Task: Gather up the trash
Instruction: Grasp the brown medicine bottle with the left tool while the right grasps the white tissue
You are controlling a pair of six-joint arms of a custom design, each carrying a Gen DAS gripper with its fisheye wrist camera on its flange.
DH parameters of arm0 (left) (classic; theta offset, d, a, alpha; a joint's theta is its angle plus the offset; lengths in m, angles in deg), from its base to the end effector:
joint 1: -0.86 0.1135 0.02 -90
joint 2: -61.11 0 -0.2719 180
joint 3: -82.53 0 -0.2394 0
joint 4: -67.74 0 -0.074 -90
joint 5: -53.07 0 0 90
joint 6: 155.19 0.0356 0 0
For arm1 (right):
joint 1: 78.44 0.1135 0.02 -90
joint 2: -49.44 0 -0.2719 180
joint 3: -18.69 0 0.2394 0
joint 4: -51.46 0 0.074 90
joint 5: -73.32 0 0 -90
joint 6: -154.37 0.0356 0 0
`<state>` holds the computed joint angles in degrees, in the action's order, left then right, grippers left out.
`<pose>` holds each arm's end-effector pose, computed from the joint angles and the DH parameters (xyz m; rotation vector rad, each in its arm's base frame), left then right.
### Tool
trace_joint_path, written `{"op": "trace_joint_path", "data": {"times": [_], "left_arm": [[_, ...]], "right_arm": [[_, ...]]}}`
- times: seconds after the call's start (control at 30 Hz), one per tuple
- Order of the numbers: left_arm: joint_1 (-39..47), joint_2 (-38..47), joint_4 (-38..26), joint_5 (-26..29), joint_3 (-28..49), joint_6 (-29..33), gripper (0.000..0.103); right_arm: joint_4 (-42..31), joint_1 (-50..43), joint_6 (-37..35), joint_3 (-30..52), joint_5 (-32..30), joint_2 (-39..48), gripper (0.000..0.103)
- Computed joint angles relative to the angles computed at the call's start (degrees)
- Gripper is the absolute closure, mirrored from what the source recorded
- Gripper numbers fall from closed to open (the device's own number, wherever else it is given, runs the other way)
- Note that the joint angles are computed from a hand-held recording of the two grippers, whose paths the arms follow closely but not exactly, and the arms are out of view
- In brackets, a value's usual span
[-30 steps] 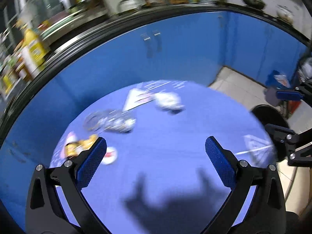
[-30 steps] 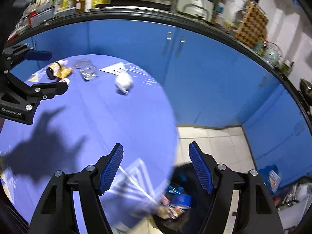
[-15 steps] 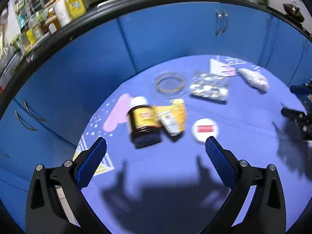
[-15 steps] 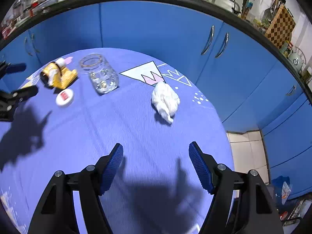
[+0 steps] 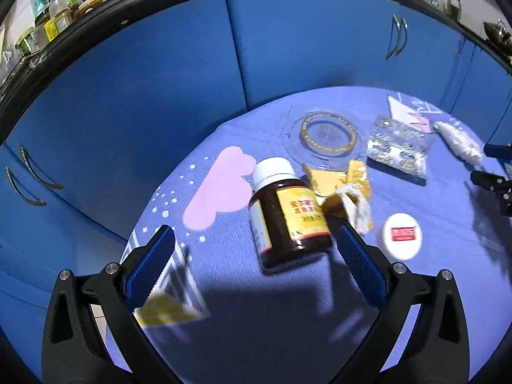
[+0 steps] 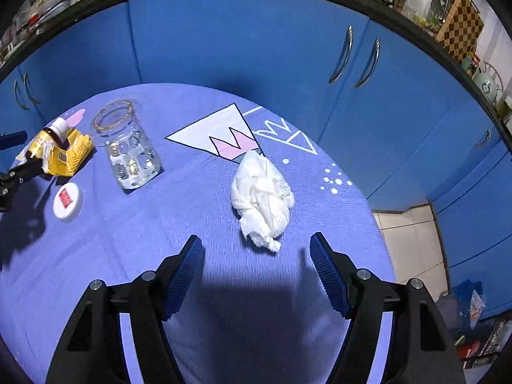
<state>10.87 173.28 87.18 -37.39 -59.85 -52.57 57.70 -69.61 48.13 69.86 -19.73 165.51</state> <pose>0.2452 0.0436 0.0447 0.0547 2.5404 0.1667 0.2942 0.0476 0.0474 -0.5815 2.5264 0.0219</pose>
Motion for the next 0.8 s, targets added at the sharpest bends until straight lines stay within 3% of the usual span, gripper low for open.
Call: {"op": "trace_joint_path", "data": {"times": [0.07,0.13,0.27,0.3,0.37,0.4,0.8], "left_arm": [[0.3,1.7,-0.1,0.3,1.2,0.1,0.005],[1.0,3.2,-0.2,1.0,2.4,0.2,0.013],[3.6,4.4,-2.8,4.9,4.3,-0.1,0.029],[4.2,4.3,-3.4,6.2,4.4,0.0,0.037],[4.3,4.0,-2.7,6.4,3.8,0.1,0.053],[4.1,3.7,-2.6,6.2,3.5,0.3,0.056],[5.3,-3.7,3.5,6.9,-6.8,2.6,0.061]], "right_arm": [[-0.5,0.6,0.3,1.7,-0.2,1.7,0.035],[0.4,1.1,0.6,2.3,-0.4,2.9,0.037],[0.8,1.5,0.4,2.4,-1.6,3.0,0.056],[1.1,1.6,0.1,2.0,-1.5,2.8,0.061],[1.8,1.7,-0.5,1.2,-0.4,2.5,0.081],[1.9,1.5,-0.9,0.7,-0.9,2.2,0.082],[6.8,3.4,-3.8,-10.8,0.1,-4.7,0.086]]}}
